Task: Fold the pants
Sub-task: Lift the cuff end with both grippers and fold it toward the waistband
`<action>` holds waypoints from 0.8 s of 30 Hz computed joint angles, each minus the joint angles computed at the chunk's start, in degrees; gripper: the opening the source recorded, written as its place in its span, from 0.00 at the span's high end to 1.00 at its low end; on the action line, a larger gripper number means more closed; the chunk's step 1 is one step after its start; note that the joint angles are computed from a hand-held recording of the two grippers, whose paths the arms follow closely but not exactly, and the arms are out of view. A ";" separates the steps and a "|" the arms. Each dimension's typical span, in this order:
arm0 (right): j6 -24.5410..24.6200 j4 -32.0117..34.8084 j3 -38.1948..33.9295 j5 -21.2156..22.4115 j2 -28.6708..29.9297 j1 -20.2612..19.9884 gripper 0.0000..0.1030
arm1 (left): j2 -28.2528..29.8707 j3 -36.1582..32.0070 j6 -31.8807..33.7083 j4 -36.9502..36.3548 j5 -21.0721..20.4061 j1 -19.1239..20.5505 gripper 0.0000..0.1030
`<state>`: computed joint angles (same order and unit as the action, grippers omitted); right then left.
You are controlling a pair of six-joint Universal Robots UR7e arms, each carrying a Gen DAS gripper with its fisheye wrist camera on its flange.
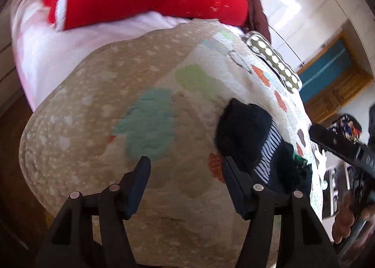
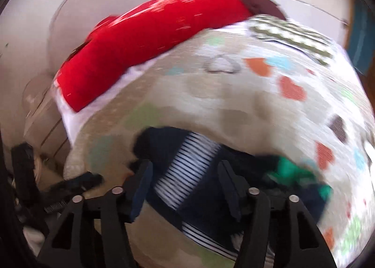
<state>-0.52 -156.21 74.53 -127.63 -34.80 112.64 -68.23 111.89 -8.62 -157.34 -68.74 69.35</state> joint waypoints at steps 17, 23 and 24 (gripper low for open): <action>12.92 53.62 -55.25 -10.00 32.28 -1.70 0.42 | 0.27 -0.79 0.82 -0.53 -6.21 3.51 0.40; 9.94 36.04 -35.27 -6.93 21.17 -1.99 0.79 | 0.54 0.15 2.76 -2.32 -5.66 1.98 0.40; 9.83 33.29 -31.67 -5.61 18.92 -1.96 0.79 | 0.99 0.13 3.60 -2.31 -5.80 1.43 0.40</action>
